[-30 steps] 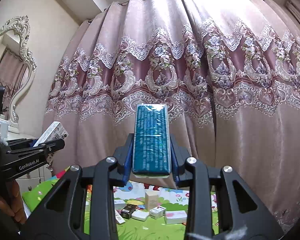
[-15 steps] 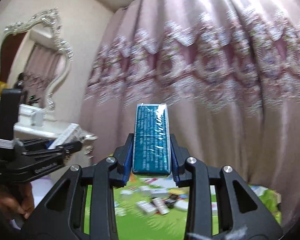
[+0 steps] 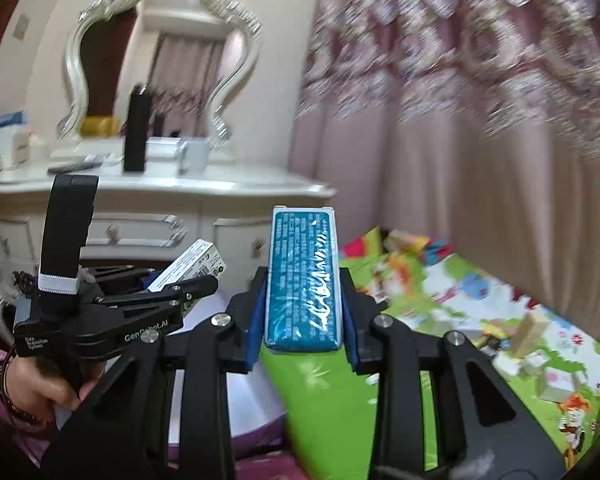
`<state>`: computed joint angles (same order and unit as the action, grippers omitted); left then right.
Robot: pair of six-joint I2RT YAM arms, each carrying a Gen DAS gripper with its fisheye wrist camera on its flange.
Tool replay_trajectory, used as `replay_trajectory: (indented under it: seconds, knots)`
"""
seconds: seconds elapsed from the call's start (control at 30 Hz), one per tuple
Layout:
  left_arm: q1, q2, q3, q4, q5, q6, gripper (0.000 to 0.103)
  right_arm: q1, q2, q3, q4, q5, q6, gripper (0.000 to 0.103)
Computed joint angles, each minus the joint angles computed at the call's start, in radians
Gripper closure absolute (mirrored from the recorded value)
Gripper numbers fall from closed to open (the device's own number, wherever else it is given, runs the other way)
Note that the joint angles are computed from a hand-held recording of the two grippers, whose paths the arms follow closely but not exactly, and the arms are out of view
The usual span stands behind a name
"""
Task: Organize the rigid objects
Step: 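Lower both boxes into the purple-rimmed box and open both tools, then return both tools to the table over the remaining boxes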
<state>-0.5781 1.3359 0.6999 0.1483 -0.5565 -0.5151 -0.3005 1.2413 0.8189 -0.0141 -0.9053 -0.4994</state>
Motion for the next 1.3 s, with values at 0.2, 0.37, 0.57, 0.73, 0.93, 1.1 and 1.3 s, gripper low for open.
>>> replay_trajectory:
  seconds: [0.2, 0.37, 0.57, 0.73, 0.93, 1.1, 1.3]
  knots:
    - [0.079, -0.039, -0.110, -0.047, 0.048, -0.100, 0.077, 0.168, 0.105, 0.057, -0.188, 0.104, -0.136, 0.066]
    - [0.136, -0.029, -0.144, -0.082, 0.095, -0.157, 0.077, 0.275, 0.180, 0.066, -0.262, 0.179, -0.204, 0.067]
    - [0.196, 0.019, -0.162, -0.124, 0.154, -0.237, 0.077, 0.343, 0.217, 0.031, -0.319, 0.212, -0.281, 0.066]
    - [0.216, 0.088, -0.106, -0.293, 0.146, -0.376, 0.050, 0.369, 0.273, 0.050, -0.408, 0.193, -0.370, 0.062]
    - [0.204, 0.113, -0.067, -0.386, 0.137, -0.453, 0.017, 0.301, 0.290, 0.066, -0.402, 0.142, -0.352, 0.034]
    - [0.124, 0.185, 0.044, -0.401, 0.109, -0.381, 0.017, 0.162, 0.343, 0.120, -0.348, 0.159, -0.259, 0.027]
    - [0.038, 0.383, 0.298, -0.395, 0.209, -0.174, 0.016, -0.018, 0.557, 0.318, -0.307, 0.293, -0.102, 0.020]
